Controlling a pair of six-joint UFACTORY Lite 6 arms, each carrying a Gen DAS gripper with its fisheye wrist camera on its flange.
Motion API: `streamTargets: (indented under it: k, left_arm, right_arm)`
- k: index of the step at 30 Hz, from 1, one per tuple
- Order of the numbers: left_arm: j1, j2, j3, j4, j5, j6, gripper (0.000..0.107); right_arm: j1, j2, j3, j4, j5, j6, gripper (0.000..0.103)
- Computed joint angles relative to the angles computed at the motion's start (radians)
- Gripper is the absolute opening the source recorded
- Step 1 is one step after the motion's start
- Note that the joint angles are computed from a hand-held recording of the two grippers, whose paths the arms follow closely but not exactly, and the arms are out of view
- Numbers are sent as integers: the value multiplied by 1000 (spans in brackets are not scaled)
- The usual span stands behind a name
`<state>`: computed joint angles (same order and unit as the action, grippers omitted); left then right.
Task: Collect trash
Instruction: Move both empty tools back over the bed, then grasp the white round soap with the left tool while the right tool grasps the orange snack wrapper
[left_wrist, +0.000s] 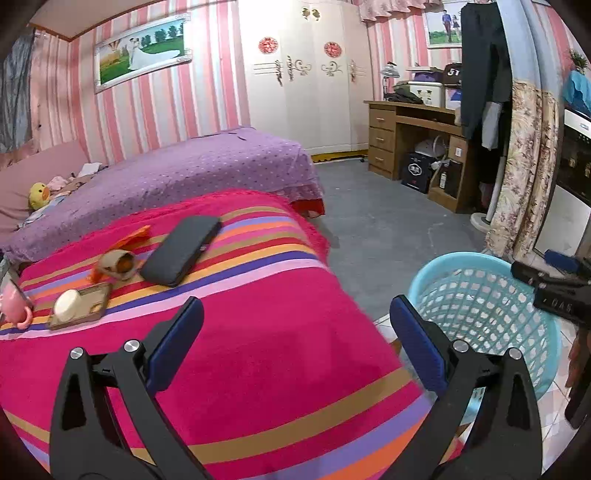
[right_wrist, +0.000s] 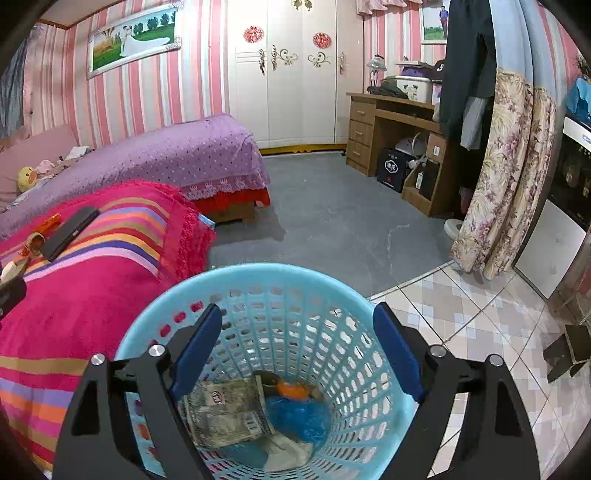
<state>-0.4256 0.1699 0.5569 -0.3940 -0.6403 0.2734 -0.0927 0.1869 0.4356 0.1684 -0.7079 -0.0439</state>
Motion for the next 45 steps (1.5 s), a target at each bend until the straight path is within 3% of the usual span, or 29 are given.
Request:
streamTargets:
  k: [1,3,9,15,19,24,36,39,45]
  left_arm:
    - [31,-27,-26,13,-1,8,97]
    - [71,-61,-56,43,6,0,97]
    - [317,-212,-153,291,70,-114,97]
    - [688,-331,-184,752,116,-354,97]
    - [914,-298,-133,982,75,-468,98]
    - [1139,-81,65,1224,38,-651,98]
    - [1201,306,435,1253,132,-666,97]
    - [1169,396,549,1249,168,-665,97]
    - [1094,578,806,1459,254,-928,97]
  right_arm:
    - [43,-28,-17,67,-18,-35,95]
    - [124,-58,-25,190,-27,-105,99]
    - [354,-42,53,438,-7,-242,99]
    - [595,28,180,614,-5,-312,98]
    - [739,108,291,694,-15,-330,98]
    - [865,242,453,749,-13,-338,98]
    - [940,545,842,953,77,-602,98]
    - [895,608,960,968,153,-679,98]
    - [854,726,1153,1086,210,-878,98]
